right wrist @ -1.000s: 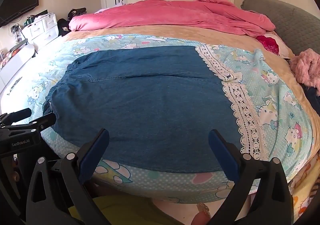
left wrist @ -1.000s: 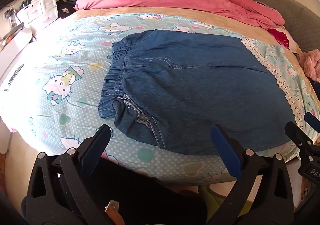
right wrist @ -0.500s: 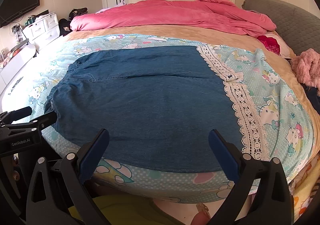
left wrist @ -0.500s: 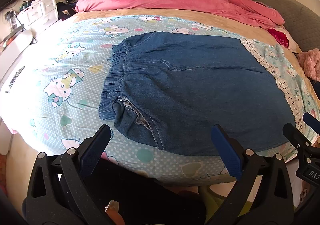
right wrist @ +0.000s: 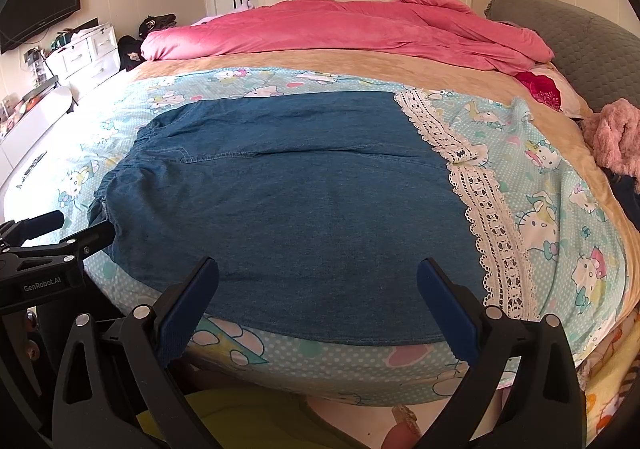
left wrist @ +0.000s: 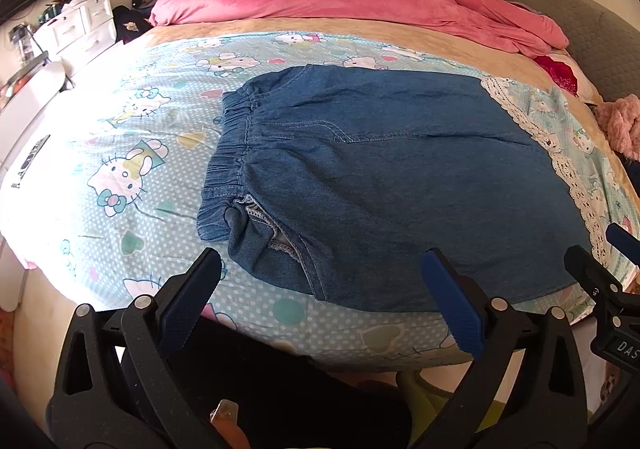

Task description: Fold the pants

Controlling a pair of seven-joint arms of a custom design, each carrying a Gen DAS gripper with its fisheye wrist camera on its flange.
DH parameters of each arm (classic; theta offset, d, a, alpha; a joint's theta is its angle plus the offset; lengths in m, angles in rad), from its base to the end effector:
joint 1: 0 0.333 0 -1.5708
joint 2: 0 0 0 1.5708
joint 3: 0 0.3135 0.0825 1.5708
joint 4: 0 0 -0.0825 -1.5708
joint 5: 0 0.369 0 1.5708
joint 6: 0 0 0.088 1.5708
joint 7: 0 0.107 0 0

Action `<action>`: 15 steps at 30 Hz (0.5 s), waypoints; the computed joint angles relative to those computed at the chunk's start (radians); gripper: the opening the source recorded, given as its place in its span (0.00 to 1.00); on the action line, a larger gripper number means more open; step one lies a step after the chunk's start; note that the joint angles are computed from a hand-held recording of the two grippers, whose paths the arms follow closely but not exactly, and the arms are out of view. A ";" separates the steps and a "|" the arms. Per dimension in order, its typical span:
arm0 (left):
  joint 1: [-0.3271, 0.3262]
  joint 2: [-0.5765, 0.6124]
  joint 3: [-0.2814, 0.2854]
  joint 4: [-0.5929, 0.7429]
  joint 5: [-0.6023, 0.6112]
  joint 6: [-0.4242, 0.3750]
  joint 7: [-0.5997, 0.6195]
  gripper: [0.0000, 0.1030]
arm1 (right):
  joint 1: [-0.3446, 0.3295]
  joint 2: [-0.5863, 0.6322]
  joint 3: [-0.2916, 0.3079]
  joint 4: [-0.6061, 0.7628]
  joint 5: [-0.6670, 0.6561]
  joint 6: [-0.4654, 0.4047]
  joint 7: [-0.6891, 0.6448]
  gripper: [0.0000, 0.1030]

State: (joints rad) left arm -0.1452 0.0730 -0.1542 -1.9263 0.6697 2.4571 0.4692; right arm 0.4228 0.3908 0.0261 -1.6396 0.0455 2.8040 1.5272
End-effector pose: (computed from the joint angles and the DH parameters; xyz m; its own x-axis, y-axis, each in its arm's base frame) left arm 0.5749 -0.1755 0.5047 0.3631 -0.9317 0.0124 -0.7209 -0.2894 -0.6297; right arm 0.6335 0.2995 0.4866 0.4420 -0.8968 -0.0203 -0.6476 -0.3034 -0.6990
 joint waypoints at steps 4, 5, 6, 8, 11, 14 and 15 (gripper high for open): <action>0.000 0.000 0.001 0.000 0.006 -0.003 -0.009 0.92 | 0.001 0.003 0.000 0.005 0.000 -0.003 -0.003 0.96; 0.001 -0.001 0.002 -0.001 0.005 -0.002 -0.008 0.92 | 0.002 0.004 -0.001 0.007 -0.001 -0.004 -0.002 0.96; 0.002 -0.003 0.002 -0.003 0.006 -0.001 -0.008 0.92 | 0.002 0.004 -0.001 0.007 0.000 -0.004 -0.001 0.96; 0.003 -0.003 0.002 -0.004 0.006 0.000 -0.008 0.92 | 0.003 0.005 -0.003 0.009 -0.002 -0.007 0.004 0.96; 0.005 -0.004 0.003 -0.006 0.001 0.002 -0.004 0.92 | 0.006 0.007 -0.006 0.013 -0.007 -0.012 0.009 0.96; 0.006 -0.003 0.003 -0.006 -0.002 0.002 0.000 0.92 | 0.003 0.008 -0.003 0.014 -0.006 -0.014 0.007 0.96; 0.007 -0.003 0.003 -0.005 -0.003 0.001 0.000 0.92 | 0.004 0.009 -0.004 0.015 -0.008 -0.015 0.007 0.96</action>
State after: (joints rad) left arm -0.1385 0.0700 -0.1515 -1.9317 0.6671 2.4584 0.4696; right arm 0.4266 0.3995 0.0224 -1.6248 0.0379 2.7888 1.5342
